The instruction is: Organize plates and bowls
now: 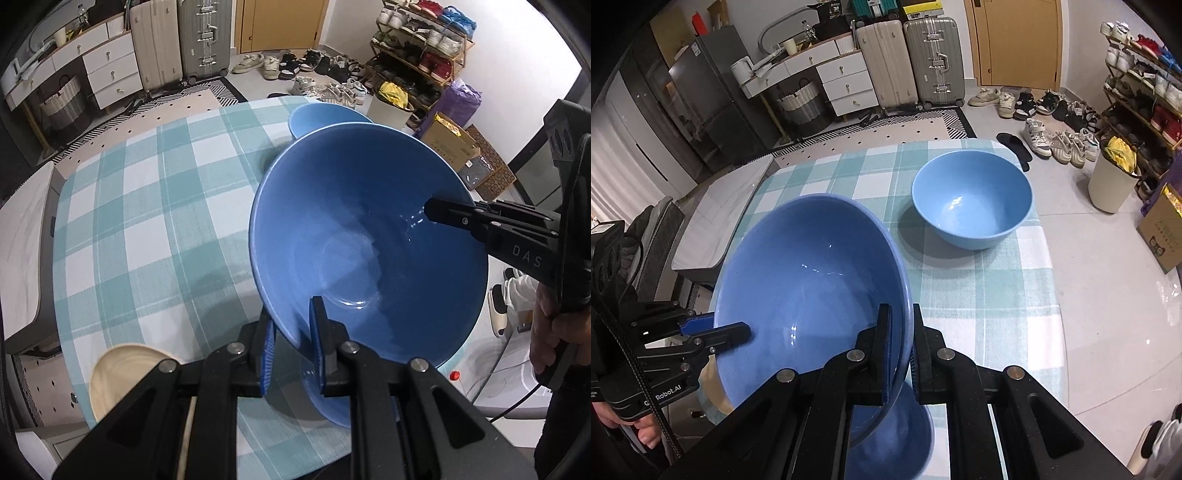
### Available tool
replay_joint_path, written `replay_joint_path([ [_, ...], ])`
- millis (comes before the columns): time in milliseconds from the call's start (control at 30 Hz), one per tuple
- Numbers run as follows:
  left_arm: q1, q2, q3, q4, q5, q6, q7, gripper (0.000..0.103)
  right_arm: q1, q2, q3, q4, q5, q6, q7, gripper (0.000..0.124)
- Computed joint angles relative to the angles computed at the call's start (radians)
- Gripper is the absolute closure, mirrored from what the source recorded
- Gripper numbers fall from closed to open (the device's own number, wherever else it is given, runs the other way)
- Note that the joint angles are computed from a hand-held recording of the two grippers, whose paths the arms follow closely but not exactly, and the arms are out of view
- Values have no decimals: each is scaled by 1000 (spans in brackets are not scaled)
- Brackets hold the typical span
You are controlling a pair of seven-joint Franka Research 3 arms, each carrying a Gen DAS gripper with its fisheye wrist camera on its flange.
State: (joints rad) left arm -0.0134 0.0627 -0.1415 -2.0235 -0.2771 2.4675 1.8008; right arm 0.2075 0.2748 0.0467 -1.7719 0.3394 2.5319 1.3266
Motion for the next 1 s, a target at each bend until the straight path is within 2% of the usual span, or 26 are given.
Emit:
replay_joint_path([
  [333,-31,-86,7,-148,-41,59,14,88,9,-123,1,-198,2,59,-10,115],
  [500,-58,-131,6,-248,8,173,-36,87,13,-152,5,-272,17,110,-29,115],
  [567,-70,-141,8,-280,27,205,-53,87,10,-156,7,-290,43,119,-44,115],
  [733,-91,-133,23,-304,-31,215,-14,87,7,-156,8,-324,83,131,-63,115],
  [900,-91,-135,15,-331,35,248,-68,87,4,-141,11,-332,115,126,-85,115],
  [1000,-97,-140,18,-348,31,260,-72,87,3,-138,12,-338,129,129,-97,115],
])
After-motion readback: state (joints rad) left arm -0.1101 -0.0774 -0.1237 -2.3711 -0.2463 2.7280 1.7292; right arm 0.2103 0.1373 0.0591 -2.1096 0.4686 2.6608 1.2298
